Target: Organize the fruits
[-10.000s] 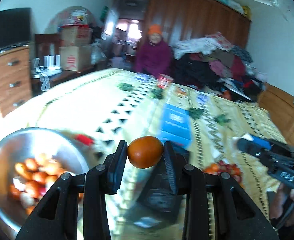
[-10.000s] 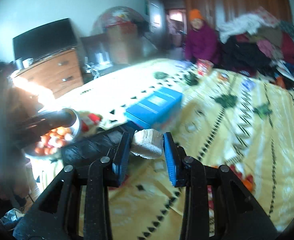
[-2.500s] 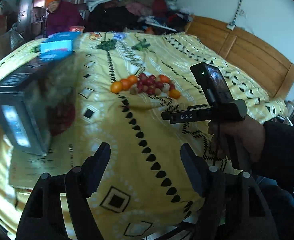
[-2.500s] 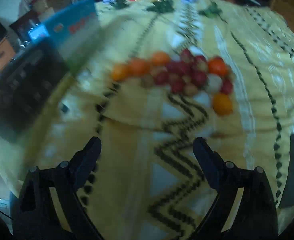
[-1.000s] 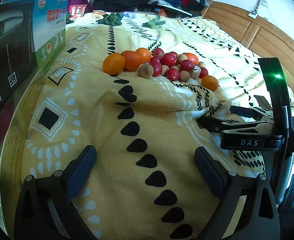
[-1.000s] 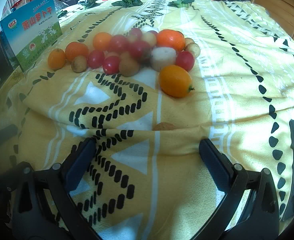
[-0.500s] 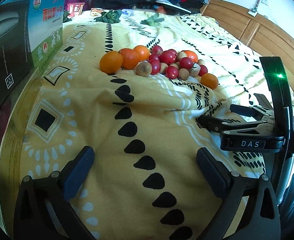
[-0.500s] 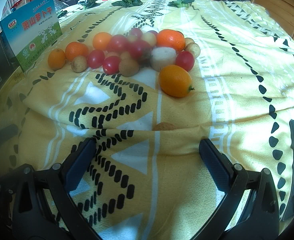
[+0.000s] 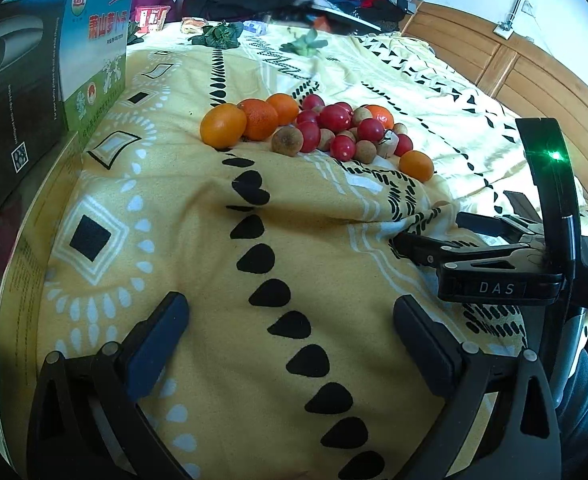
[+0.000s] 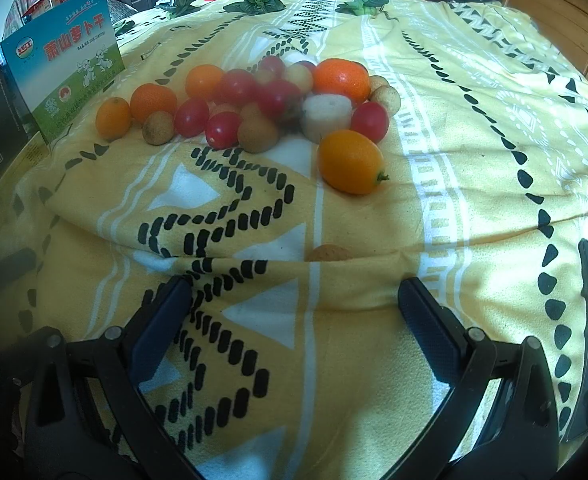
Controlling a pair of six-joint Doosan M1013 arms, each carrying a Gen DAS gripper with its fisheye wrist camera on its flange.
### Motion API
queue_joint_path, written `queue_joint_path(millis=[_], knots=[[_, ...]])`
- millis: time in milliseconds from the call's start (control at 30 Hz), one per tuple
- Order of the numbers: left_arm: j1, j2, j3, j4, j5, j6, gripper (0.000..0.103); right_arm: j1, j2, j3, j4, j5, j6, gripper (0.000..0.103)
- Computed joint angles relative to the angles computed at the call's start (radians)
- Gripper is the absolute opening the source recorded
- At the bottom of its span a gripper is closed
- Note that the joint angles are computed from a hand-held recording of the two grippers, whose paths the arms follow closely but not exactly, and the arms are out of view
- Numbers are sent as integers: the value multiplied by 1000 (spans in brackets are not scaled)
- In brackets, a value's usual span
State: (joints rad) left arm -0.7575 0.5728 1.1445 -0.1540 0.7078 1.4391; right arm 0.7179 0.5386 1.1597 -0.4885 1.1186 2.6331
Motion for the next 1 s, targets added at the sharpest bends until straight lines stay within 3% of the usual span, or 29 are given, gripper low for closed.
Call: queue_joint_path(millis=[767,1000], knots=[[-11,6,-11,74,26,-39,102,0,0,0,-1,0,0,103],[-23,13,-38,146,78,-94,99,1,0,0,-1,-1,1,103]])
